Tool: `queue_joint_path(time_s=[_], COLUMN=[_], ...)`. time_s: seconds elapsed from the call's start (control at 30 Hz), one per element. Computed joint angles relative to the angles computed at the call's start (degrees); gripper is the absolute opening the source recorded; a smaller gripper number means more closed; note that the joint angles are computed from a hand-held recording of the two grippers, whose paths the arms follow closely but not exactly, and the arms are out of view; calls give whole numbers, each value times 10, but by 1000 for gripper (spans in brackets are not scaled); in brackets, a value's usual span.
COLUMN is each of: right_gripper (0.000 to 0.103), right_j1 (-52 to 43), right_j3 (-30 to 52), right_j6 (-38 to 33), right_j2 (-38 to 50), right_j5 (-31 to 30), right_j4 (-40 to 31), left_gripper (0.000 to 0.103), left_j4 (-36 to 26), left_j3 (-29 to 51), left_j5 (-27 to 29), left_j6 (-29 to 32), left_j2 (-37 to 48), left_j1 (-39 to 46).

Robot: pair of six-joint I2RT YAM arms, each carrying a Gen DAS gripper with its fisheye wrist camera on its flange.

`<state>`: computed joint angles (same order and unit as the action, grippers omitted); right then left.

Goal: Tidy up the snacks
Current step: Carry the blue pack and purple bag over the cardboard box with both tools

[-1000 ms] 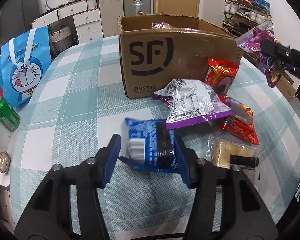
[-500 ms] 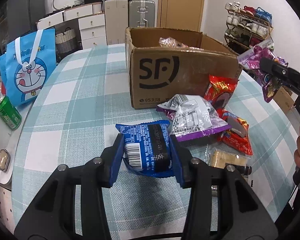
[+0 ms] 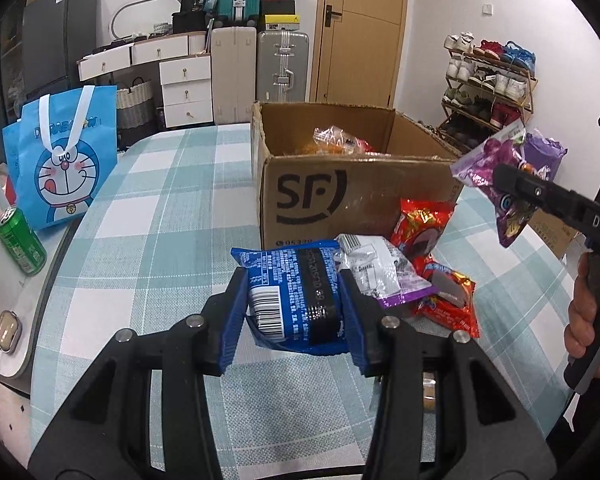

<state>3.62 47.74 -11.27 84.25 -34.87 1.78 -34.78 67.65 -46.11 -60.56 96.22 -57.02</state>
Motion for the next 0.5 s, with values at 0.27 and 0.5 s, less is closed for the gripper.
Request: queue_joint_path(time_s=[0.27, 0.5], right_gripper=[56, 56], right_j1=[7, 20], right_j3=[6, 5], right_j6=[-10, -19], right_j2=[7, 1], right_j5=[-1, -3], right_j4=[-7, -12], left_gripper=[41, 41], left_j4=[-14, -14], left_j3=[19, 45], left_j5=[-19, -27], left_j6=[2, 27], left_j2=[-7, -6], left_j1=[-1, 11])
